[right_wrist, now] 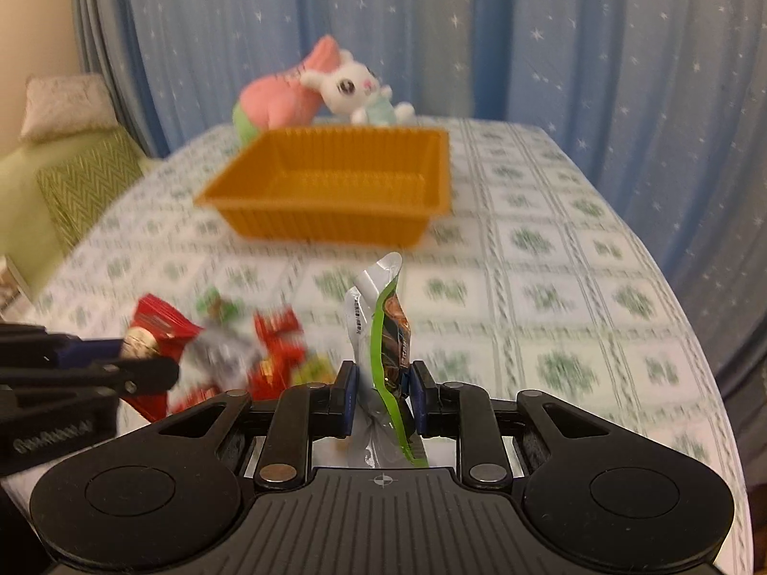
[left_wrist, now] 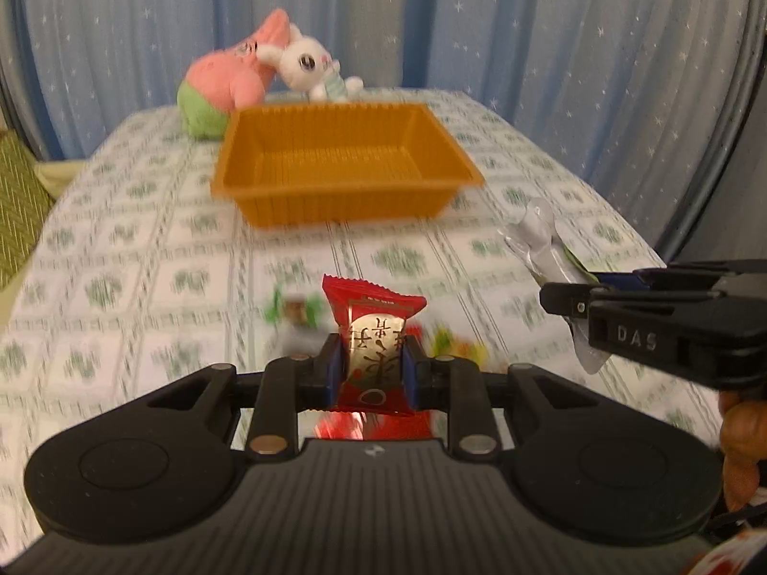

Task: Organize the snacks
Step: 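Carry both snacks over the orange tray and open both tools to drop them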

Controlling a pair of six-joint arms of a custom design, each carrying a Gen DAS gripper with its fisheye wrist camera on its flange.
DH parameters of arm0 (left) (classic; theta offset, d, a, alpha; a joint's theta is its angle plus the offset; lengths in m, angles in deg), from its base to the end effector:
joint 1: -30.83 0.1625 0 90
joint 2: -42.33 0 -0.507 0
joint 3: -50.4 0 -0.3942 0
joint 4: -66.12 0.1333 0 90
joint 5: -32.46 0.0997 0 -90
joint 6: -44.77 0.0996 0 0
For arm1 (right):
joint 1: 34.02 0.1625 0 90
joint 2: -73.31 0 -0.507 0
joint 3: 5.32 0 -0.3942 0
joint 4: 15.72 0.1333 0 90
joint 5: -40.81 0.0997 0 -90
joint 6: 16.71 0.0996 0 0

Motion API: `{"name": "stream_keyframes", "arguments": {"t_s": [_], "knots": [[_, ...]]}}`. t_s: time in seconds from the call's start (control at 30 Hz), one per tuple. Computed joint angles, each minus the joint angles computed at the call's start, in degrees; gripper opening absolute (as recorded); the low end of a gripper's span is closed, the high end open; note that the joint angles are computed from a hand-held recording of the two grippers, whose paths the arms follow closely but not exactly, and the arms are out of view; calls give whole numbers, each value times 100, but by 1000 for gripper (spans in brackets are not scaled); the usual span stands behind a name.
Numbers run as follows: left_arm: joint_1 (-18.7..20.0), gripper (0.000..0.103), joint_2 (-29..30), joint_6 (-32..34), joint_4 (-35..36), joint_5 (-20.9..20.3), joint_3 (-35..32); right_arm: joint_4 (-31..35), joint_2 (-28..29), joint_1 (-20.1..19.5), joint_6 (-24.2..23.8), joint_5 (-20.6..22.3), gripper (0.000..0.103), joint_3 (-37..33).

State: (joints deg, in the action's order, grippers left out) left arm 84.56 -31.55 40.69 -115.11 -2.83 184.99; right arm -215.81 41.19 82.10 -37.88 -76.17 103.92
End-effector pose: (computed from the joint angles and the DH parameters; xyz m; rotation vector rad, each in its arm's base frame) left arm -0.0924 -0.4887 0.3068 0.3165 2.2350 -0.9712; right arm 0.3649 -0.5441 0.0276 0.8705 -2.4467 0.7927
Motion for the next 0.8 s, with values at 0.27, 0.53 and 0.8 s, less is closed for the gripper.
{"name": "stream_keyframes", "arguments": {"t_s": [0.27,0.53,0.8], "knots": [[649,23,491,1597,-558,-362,-1381,822,342,-90,-63,454,23,-1404],[1211,23,1077,2185,-396,-766,-2823,2098,950,-307,298,813,23,-3145],[1611,23,1407,2024,134,-1068,-3439,2711,1319,-481,539,855,23,-3946]]}}
